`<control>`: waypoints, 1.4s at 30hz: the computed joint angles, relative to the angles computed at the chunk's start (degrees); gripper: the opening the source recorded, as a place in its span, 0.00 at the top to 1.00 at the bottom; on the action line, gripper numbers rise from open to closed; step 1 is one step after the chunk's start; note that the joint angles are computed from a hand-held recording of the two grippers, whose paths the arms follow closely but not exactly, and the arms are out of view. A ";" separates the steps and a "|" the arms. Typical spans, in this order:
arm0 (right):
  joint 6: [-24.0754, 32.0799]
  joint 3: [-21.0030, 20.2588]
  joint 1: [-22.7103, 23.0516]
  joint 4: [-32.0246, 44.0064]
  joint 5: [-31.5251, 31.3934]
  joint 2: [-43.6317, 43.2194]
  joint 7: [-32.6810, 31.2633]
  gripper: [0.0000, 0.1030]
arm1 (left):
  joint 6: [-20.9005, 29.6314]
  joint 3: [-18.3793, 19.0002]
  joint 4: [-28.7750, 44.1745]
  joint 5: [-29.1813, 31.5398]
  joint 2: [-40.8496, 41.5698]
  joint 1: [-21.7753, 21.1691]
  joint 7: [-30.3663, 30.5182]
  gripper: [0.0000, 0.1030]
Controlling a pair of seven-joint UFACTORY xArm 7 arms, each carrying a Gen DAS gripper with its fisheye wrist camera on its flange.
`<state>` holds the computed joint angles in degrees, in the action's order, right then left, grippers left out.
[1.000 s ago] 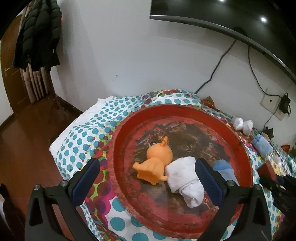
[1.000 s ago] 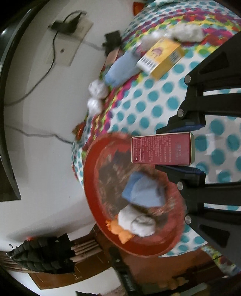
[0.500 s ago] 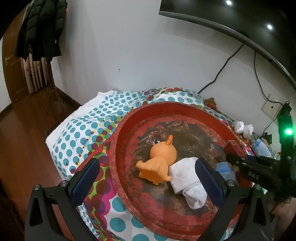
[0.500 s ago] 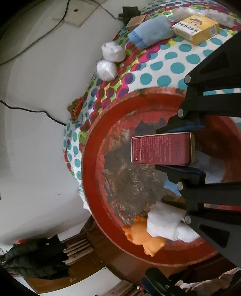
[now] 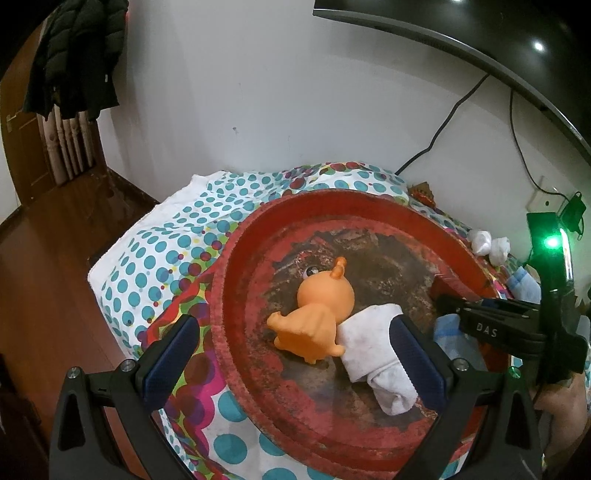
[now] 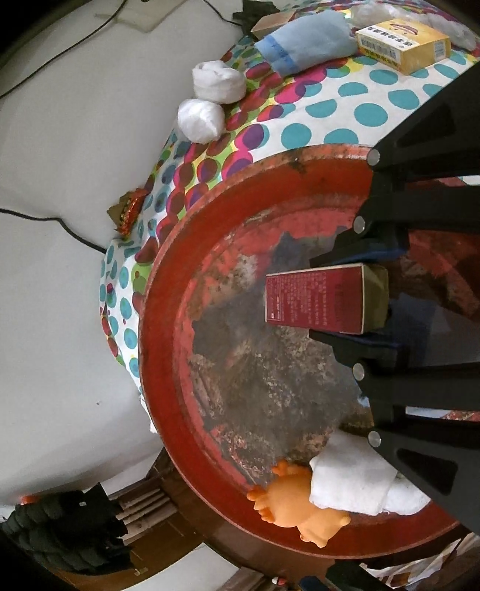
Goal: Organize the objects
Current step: 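Carry the red box with the right gripper over the red tray, then open the right gripper to drop the red box onto the tray, then grasp the white rolled sock on the cloth with the right gripper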
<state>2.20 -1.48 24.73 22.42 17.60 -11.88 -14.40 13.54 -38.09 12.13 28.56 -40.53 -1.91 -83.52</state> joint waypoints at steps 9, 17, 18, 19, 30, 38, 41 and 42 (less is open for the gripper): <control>1.13 -3.41 0.37 -7.01 -1.48 -12.55 0.43 0.56 | 1.73 -1.07 1.33 0.85 0.33 -0.37 -0.07 0.01; 10.17 -6.76 -9.74 -16.67 -6.85 -32.12 -3.03 0.56 | 3.73 -2.65 4.07 3.64 2.45 -0.75 -1.01 0.01; 11.42 -7.00 -12.66 -17.82 -7.83 -34.65 -3.88 0.56 | 3.98 -2.89 4.42 4.03 2.67 -0.86 -1.22 0.01; 11.70 -7.50 -14.25 -18.17 -8.32 -35.34 -4.73 0.56 | 3.99 -3.03 4.68 4.48 2.85 -0.91 -1.46 0.01; 6.78 -17.15 -32.99 -19.60 -9.68 -32.04 -17.62 0.45 | 0.97 -5.43 7.69 6.78 5.75 -0.31 -2.62 0.01; -0.90 -24.59 -26.21 -17.36 -3.68 -21.96 -22.86 0.44 | 0.93 -8.56 10.36 9.82 9.05 1.66 -4.04 0.01; -5.16 -27.22 -20.80 -16.18 -2.54 -17.73 -22.40 0.44 | 2.40 -9.33 11.67 11.25 10.62 1.69 -4.40 0.01; -6.28 -28.16 -19.23 -15.76 -2.56 -16.48 -22.00 0.44 | 2.86 -9.56 12.08 12.00 11.06 1.68 -4.73 0.01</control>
